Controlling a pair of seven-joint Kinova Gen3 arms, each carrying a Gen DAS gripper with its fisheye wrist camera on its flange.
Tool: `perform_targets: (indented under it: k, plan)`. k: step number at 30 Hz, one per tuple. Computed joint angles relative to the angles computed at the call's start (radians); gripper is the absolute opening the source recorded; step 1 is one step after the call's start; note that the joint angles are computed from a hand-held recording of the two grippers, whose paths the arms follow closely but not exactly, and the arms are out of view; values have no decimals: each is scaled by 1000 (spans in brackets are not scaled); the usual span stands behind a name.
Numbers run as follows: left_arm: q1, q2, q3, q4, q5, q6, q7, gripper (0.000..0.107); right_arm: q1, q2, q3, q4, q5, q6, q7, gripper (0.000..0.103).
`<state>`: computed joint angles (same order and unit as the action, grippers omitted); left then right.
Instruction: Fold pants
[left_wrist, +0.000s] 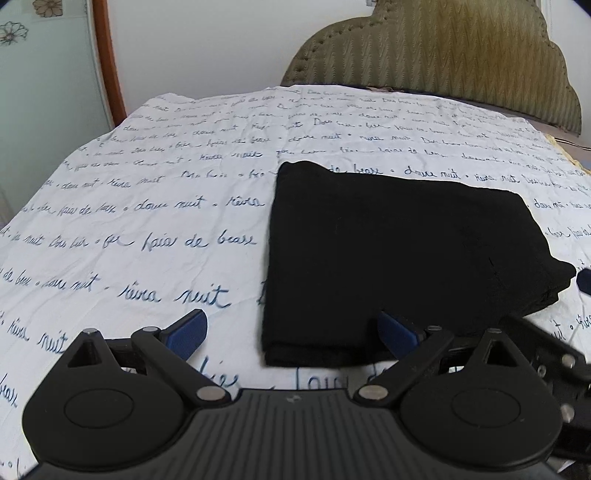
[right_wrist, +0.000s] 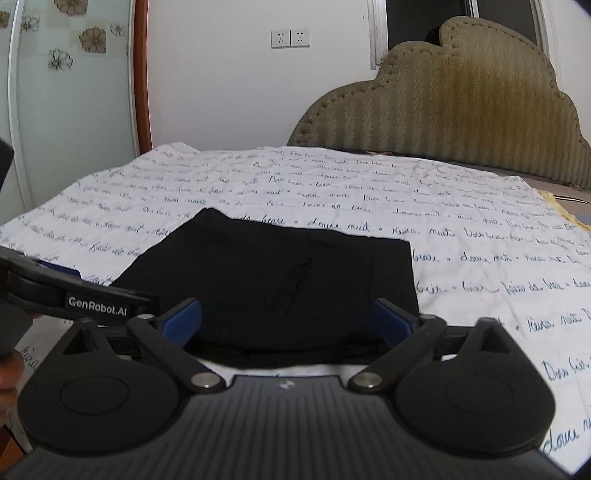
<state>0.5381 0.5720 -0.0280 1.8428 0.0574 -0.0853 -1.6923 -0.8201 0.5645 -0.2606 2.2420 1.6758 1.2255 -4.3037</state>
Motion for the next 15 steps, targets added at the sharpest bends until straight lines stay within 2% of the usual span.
perform_targets:
  k: [2,9,15]
  plan:
    - [-3,-8,-2,15,5,-6,3,99,-2,-4,-8,-6,-3,-12,-2,103]
    - [22,-38,-36,86,33,-50,-1,99,-66,22,10,-63,-113,3,48,103]
    - [17,-56,-13,131,43,-69,-28,99,-105,28,20,-69,-163,-8,55,103]
